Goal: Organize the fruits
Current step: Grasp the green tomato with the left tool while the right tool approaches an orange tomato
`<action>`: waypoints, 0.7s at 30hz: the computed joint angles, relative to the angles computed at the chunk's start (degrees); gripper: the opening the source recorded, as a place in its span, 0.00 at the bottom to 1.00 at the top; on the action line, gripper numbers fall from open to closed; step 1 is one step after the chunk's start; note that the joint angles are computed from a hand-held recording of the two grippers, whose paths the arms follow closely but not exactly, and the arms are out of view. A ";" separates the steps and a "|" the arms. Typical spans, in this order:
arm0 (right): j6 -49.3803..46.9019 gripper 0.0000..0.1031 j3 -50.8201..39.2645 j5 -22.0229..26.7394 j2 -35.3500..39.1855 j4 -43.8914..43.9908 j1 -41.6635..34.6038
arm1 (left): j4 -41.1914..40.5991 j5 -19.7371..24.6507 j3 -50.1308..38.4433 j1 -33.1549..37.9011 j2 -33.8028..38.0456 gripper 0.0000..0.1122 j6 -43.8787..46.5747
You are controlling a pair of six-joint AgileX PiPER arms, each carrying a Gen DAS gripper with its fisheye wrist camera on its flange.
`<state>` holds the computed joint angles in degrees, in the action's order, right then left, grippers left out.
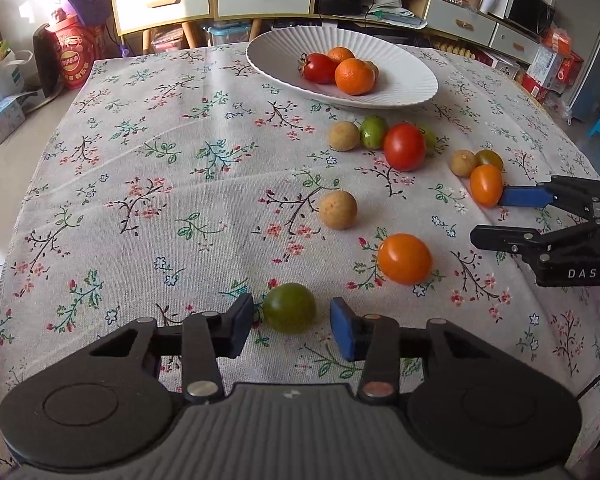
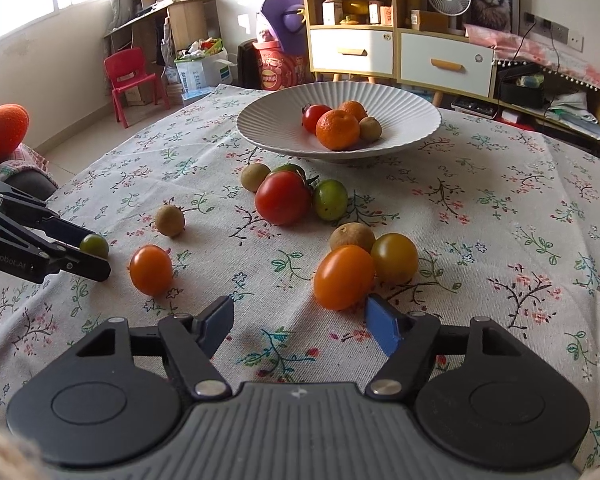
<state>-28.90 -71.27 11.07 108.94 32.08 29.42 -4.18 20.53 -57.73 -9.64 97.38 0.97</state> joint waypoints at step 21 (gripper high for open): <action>17.54 0.38 -2.62 -1.90 2.05 -16.31 -0.08 | 1.58 0.24 -0.06 -0.41 -0.33 0.19 -2.51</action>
